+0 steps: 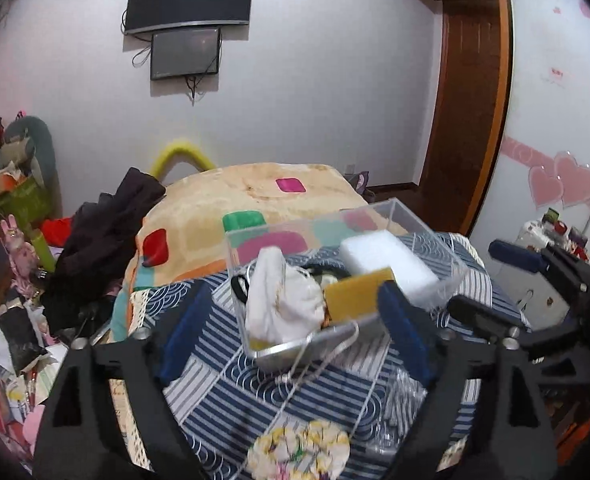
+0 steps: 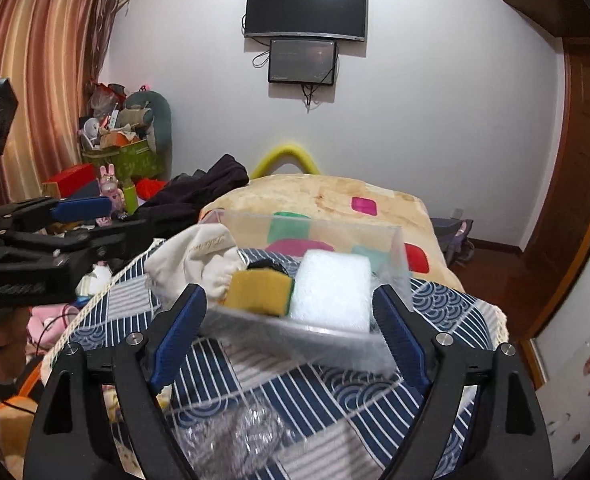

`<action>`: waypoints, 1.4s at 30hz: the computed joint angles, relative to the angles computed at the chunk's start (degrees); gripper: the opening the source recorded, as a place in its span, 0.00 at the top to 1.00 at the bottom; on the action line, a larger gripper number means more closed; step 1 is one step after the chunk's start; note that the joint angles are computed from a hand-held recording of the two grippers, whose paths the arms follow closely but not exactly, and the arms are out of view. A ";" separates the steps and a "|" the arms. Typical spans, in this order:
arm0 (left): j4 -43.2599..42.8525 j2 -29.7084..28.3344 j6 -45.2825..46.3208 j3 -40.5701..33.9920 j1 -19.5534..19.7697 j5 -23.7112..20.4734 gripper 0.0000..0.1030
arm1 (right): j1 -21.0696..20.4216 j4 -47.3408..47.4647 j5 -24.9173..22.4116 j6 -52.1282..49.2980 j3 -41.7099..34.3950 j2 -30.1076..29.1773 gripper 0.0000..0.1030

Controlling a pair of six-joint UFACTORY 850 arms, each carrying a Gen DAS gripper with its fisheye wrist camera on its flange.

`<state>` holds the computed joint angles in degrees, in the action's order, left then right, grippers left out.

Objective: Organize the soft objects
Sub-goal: 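Grasp the floral scrunchie with the left gripper while the right grasps the silver scrubber bag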

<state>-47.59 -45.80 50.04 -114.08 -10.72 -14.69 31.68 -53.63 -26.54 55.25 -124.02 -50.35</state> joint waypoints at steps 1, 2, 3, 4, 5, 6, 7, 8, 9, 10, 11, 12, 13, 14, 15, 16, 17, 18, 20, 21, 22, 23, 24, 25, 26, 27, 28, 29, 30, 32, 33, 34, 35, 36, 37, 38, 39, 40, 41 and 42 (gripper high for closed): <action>-1.80 1.19 2.49 2.25 -0.11 0.82 0.12 | 0.06 -1.63 0.22 1.96 1.57 0.83 0.11; -3.33 1.97 4.28 3.79 -0.12 1.16 0.08 | 0.19 -3.14 0.18 3.88 2.76 1.40 0.08; -5.42 2.70 6.39 5.39 -0.10 1.33 0.05 | 0.21 -4.56 0.20 5.62 4.00 1.98 0.07; -7.56 3.38 8.46 6.87 -0.09 1.53 0.05 | 0.33 -5.84 0.28 7.26 5.24 2.57 0.07; -9.90 3.93 10.71 8.32 -0.03 1.71 0.05 | 0.29 -6.12 0.56 8.47 6.40 3.02 0.06; -10.97 4.14 11.77 9.30 0.02 1.70 0.04 | 0.18 -5.48 0.91 8.73 7.22 3.29 0.05; -9.63 3.95 10.48 9.61 0.00 1.64 0.04 | 0.18 -4.97 1.21 9.01 8.03 3.58 0.05; -7.07 3.72 7.94 9.77 -0.06 1.64 0.04 | 0.03 -2.48 1.43 7.41 7.92 3.21 0.05; -3.54 3.22 4.18 9.63 -0.09 1.36 0.04 | -0.10 -0.47 1.44 5.95 7.96 3.03 0.05; -0.88 2.72 1.21 9.56 -0.06 0.85 0.04 | -0.20 2.30 1.20 3.97 7.36 2.26 0.05; 0.96 2.37 -0.92 9.63 -0.01 0.33 0.04 | -0.29 4.32 1.34 2.72 7.39 1.95 0.05; 2.56 2.09 -2.73 9.75 0.08 -0.21 0.04 | -0.39 6.54 1.62 1.19 7.55 1.77 0.05; 5.70 1.29 -6.35 9.39 0.15 -1.20 0.04 | -0.45 8.66 1.87 -0.30 7.96 1.67 0.05; 7.37 0.73 -8.54 9.25 0.25 -2.02 0.04 | -0.53 10.86 1.71 -2.12 7.95 1.37 0.05; 8.87 0.09 -10.56 9.04 0.37 -3.23 0.04 | -0.47 11.93 1.42 -2.77 8.17 1.21 0.05; 10.02 -0.54 -12.13 8.74 0.50 -4.66 0.04 | -0.51 13.22 1.23 -3.70 8.41 1.10 0.05; 10.31 -0.97 -12.63 8.54 0.55 -5.56 0.04 | -0.62 15.24 1.04 -5.32 8.19 0.79 0.05; 10.70 -1.43 -13.22 8.51 0.58 -6.43 0.04 | -0.63 15.97 1.18 -5.64 8.81 1.02 0.05; 11.98 -1.55 -14.30 9.31 0.30 -6.22 0.04 | -0.95 21.12 1.23 -9.77 8.89 0.62 0.05; 13.06 -1.60 -15.11 9.61 0.04 -6.00 0.04 | -1.18 24.75 1.46 -13.03 8.90 0.44 0.06; 14.55 -1.84 -16.45 9.44 -0.18 -6.06 0.04 | -1.29 27.60 1.10 -15.58 8.61 0.00 0.06; 18.43 -2.15 -20.19 9.33 -0.54 -5.65 0.04 | -1.23 28.89 0.45 -17.02 8.27 -0.44 0.10; 20.78 -2.56 -22.50 8.98 -0.67 -5.80 0.04 | -1.03 27.79 0.27 -16.16 8.68 -0.60 0.13; 20.82 -2.93 -22.67 8.70 -0.59 -6.21 0.04 | -0.59 24.28 -0.27 -14.05 8.85 -0.56 0.15; 19.16 -2.31 -21.05 10.05 -0.61 -4.50 0.04 | -0.16 21.63 -0.97 -12.71 8.84 -0.58 0.24; 16.87 -1.79 -18.97 11.08 -0.57 -3.61 0.04 | -0.04 20.90 -1.09 -12.54 8.88 -0.54 0.36; 14.81 -1.27 -17.12 12.02 -0.54 -3.01 0.04 | 0.18 19.23 -1.03 -11.28 9.33 -0.24 0.42; 12.77 -0.83 -15.36 12.85 -0.50 -2.43 0.05 | 0.14 19.34 -0.79 -11.33 9.49 -0.06 0.51; 11.54 -0.32 -14.22 13.78 -0.48 -1.57 0.11 | -0.02 20.18 -0.33 -11.92 9.64 0.11 0.58; 14.22 0.45 -16.72 15.03 -0.70 0.57 0.23 | -0.48 22.22 1.51 -12.83 11.28 1.27 0.64; 13.34 0.73 -15.79 15.44 -0.66 0.82 0.29 | -0.65 22.87 2.11 -13.14 11.88 1.70 0.67; 10.06 1.02 -12.62 15.89 -0.48 0.78 0.34 | -0.72 22.70 2.58 -12.80 12.44 2.09 0.68; 8.03 1.02 -10.68 15.80 -0.29 0.46 0.44 | -0.73 22.47 2.72 -12.61 12.62 2.24 0.70; 8.06 0.88 -10.86 15.50 -0.28 0.26 0.54 | -0.65 21.20 2.90 -11.53 13.20 2.67 0.71; 8.01 0.87 -11.01 15.36 -0.14 0.14 0.58 | -0.57 20.50 2.97 -10.97 13.32 2.76 0.73; 7.89 0.70 -11.00 15.01 0.01 -0.18 0.66 | -0.50 19.54 2.99 -10.33 13.53 2.97 0.74; 8.28 0.52 -11.41 14.59 0.07 -0.40 0.74 | -0.44 18.39 3.07 -9.37 13.87 3.26 0.75; 8.25 0.65 -11.39 14.65 0.09 -0.50 0.77 | -0.42 17.80 3.12 -8.88 13.89 3.31 0.75; 7.87 0.48 -11.06 14.27 0.19 -0.88 0.82 | -0.43 17.26 3.31 -8.30 13.94 3.42 0.76; 6.55 0.60 -9.85 14.40 0.30 -1.13 0.85 | -0.38 16.74 3.41 -7.67 13.71 3.28 0.76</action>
<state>-41.04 -45.21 40.19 -99.68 -10.42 -15.81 31.29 -36.90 -23.13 47.57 -110.31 -47.08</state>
